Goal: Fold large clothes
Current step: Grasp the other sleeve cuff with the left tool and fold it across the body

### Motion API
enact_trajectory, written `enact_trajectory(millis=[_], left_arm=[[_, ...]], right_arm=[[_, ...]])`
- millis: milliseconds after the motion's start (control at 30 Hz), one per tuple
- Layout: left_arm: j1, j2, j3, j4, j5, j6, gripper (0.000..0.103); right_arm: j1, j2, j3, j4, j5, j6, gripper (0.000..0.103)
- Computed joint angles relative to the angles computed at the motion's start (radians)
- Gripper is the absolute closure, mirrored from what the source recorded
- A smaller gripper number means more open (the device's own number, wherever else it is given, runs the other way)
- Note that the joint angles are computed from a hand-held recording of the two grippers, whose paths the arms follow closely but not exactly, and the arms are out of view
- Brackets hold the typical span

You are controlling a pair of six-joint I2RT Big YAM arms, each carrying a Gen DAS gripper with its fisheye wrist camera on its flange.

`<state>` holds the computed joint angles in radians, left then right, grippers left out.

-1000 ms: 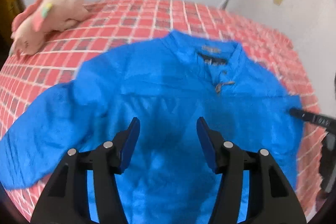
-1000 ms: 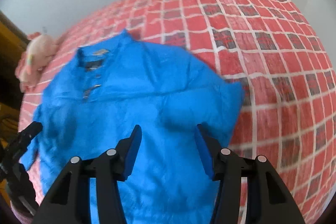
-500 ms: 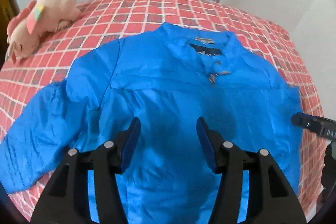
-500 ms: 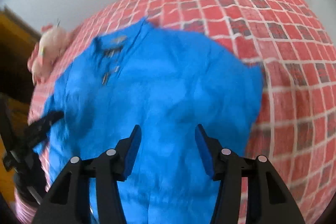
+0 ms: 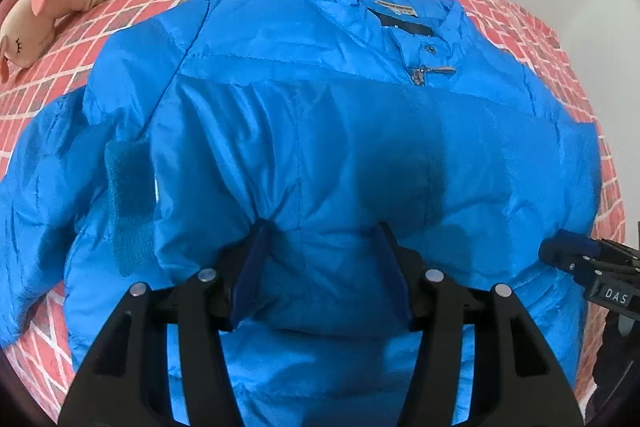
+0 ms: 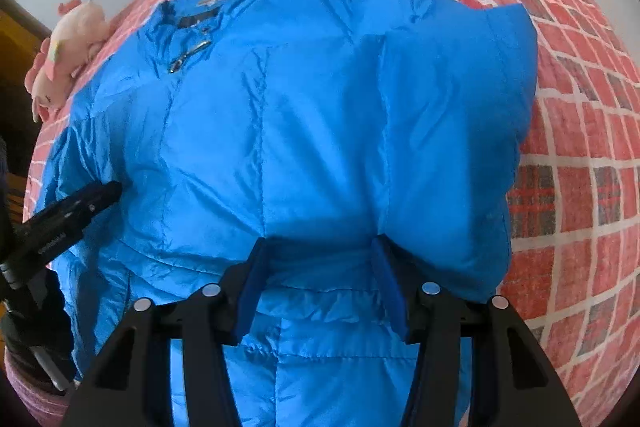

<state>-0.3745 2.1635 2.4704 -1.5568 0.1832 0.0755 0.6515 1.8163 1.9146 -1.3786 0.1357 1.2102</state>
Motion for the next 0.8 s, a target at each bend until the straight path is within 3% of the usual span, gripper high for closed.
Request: enact_trajectory(millis=[67, 100, 200, 267, 500, 667, 800], left_arm=[[0.017, -0.010, 0.019, -0.030, 0.032, -0.011, 0.049], [0.028, -0.034, 0.000, -0.018, 0.044, -0.011, 0.048], [0.072, -0.116, -0.076, 0.028, 0.002, 0.009, 0.039], [0.137, -0.167, -0.137, 0.041, -0.012, 0.006, 0.039], [0.415, -0.265, -0.282, 0.066, -0.201, -0.035, 0.026], [0.599, -0.185, -0.165, 0.015, -0.279, -0.105, 0.025], [0.695, -0.044, 0.046, -0.076, -0.216, -0.182, 0.024]], right_arm=[[0.016, -0.034, 0.001, 0.018, 0.026, 0.009, 0.049], [0.034, -0.045, 0.025, 0.010, 0.053, 0.002, 0.043], [0.070, 0.006, 0.166, -0.138, 0.097, 0.000, 0.037], [0.084, 0.020, 0.204, -0.180, 0.084, 0.012, 0.037], [0.119, 0.088, 0.304, -0.220, 0.052, -0.002, 0.037], [0.123, 0.157, 0.409, -0.262, 0.044, -0.022, 0.036], [0.125, 0.194, 0.464, -0.301, 0.041, -0.021, 0.036]])
